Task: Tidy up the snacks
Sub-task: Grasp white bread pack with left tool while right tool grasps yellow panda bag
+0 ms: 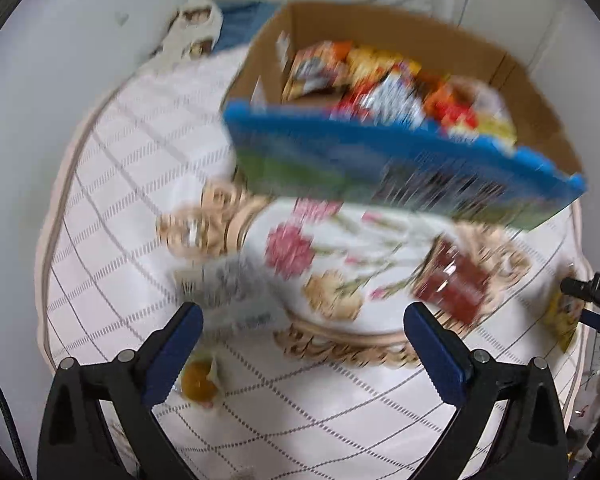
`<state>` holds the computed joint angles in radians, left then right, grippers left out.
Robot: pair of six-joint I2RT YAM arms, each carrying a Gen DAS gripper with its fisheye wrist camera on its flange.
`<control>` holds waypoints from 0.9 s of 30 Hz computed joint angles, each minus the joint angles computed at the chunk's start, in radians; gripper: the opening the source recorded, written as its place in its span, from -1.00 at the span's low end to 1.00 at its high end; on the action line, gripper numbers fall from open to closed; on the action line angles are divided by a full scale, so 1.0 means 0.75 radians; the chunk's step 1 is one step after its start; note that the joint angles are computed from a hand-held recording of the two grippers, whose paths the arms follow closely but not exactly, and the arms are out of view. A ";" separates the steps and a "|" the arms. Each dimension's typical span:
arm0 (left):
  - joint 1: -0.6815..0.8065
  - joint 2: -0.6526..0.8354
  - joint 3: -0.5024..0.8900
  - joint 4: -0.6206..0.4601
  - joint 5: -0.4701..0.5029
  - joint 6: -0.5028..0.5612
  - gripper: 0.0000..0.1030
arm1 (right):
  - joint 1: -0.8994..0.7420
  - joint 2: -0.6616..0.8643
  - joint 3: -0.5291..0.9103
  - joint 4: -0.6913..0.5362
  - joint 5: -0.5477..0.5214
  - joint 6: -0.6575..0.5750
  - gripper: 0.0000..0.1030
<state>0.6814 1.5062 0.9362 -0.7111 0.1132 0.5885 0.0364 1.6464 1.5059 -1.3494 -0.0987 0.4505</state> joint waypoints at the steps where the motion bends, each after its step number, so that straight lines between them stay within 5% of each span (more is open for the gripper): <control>1: 0.015 0.023 -0.001 0.007 -0.010 0.006 1.00 | 0.000 -0.007 -0.036 0.021 -0.027 0.018 0.84; 9: 0.168 0.125 0.021 0.038 -0.044 0.089 1.00 | 0.193 -0.113 -0.163 0.022 -0.300 0.096 0.84; 15: 0.302 0.186 0.071 0.077 -0.080 0.088 1.00 | 0.362 0.004 0.023 -0.064 0.119 -0.084 0.85; 19: 0.385 0.275 0.125 0.073 -0.112 0.090 1.00 | 0.394 0.096 -0.010 -0.001 0.070 -0.128 0.84; 22: 0.433 0.322 0.136 0.092 -0.141 0.114 1.00 | 0.496 0.142 -0.055 0.045 0.163 -0.119 0.82; 27: 0.422 0.329 0.091 0.192 -0.182 0.194 1.00 | 0.604 0.126 -0.105 0.119 0.184 -0.060 0.43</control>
<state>0.9982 1.7532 1.0044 -0.5669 -0.0235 0.7341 0.4892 1.7412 1.4272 -1.2598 0.0389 0.4056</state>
